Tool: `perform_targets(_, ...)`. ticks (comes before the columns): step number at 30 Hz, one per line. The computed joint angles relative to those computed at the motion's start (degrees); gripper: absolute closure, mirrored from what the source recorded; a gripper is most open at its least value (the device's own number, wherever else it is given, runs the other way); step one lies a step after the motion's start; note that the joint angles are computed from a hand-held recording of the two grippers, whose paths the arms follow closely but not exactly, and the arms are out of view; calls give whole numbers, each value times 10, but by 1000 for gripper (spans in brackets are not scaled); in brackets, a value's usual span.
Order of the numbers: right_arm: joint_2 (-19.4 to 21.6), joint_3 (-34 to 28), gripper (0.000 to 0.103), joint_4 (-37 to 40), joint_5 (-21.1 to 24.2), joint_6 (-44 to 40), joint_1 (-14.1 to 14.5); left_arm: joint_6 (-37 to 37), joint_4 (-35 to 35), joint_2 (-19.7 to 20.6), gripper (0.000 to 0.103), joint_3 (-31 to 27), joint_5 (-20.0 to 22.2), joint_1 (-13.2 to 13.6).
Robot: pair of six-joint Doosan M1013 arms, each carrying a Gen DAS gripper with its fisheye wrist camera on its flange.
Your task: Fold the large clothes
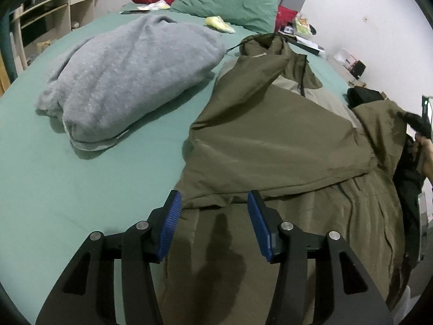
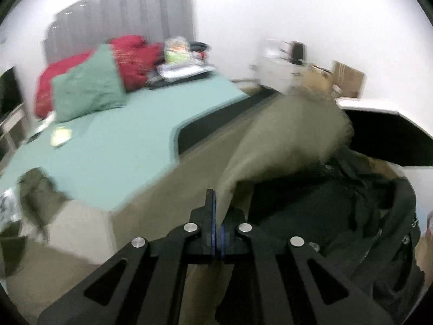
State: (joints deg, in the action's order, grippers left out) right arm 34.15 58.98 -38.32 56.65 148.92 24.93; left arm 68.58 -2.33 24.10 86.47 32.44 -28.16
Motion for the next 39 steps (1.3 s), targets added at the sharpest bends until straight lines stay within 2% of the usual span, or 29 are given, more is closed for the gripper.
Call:
perform_targets(3, 20, -54, 100, 4, -14, -92, 39, 16, -20, -8, 49, 5, -12, 1)
perform_targets(6, 46, -106, 100, 52, -30, -178, 71, 17, -13, -19, 49, 14, -33, -1)
perform_targets(8, 79, -158, 100, 106, -25, -262, 96, 12, 0, -24, 49, 18, -39, -2)
perform_targets(10, 101, -181, 99, 131, -12, -300, 114, 11, 9, -28, 49, 23, -40, 0)
perform_targets(12, 128, -205, 97, 197, 12, -332, 126, -7, 35, -30, 49, 26, -36, 1)
perform_targets(13, 135, -210, 93, 214, 20, -332, 129, -14, 45, -31, 49, 28, -34, 2)
perform_targets(15, 138, -190, 70, 251, 20, -319, 138, -23, 54, -33, 49, 33, -32, 7)
perform_targets(16, 133, -171, 50, 271, 11, -315, 141, -27, 53, -35, 49, 35, -31, 10)
perform_targets(17, 126, -148, 37, 285, -6, -308, 143, -30, 49, -37, 49, 37, -32, 14)
perform_targets(19, 120, -131, 32, 273, -4, -304, 153, -19, 26, -40, 49, 42, -35, 21)
perform_targets(23, 89, -86, 32, 227, -18, -294, 167, 7, -12, -46, 49, 45, -46, 29)
perform_targets(24, 92, -96, 32, 209, -25, -290, 169, 17, -25, -46, 49, 44, -49, 31)
perform_targets(26, 62, -59, 32, 104, -51, -217, 176, 27, -42, -46, 49, 43, -49, 33)
perform_targets(27, 56, -49, 32, 68, -50, -185, 175, 35, -53, -46, 49, 42, -50, 35)
perform_targets(28, 48, -38, 30, 9, -30, -128, 174, 35, -54, -46, 49, 42, -52, 35)
perform_targets(29, 39, -25, 24, -47, 6, -60, 169, 34, -53, -45, 49, 41, -49, 35)
perform_targets(30, 31, -8, 20, -74, 18, -7, 163, 34, -55, -43, 49, 39, -46, 35)
perform_targets(32, 10, 33, 14, -66, 0, 84, 135, 44, -71, -41, 49, 37, -43, 38)
perform_targets(34, 0, 53, 14, 13, -31, 104, 103, 42, -71, -40, 49, 36, -39, 39)
perform_targets(36, -9, 81, 14, 100, -99, 144, 70, 43, -71, -39, 49, 34, -39, 39)
perform_targets(39, -21, 113, 15, 70, -198, 230, 61, 44, -71, -33, 49, 29, -29, 38)
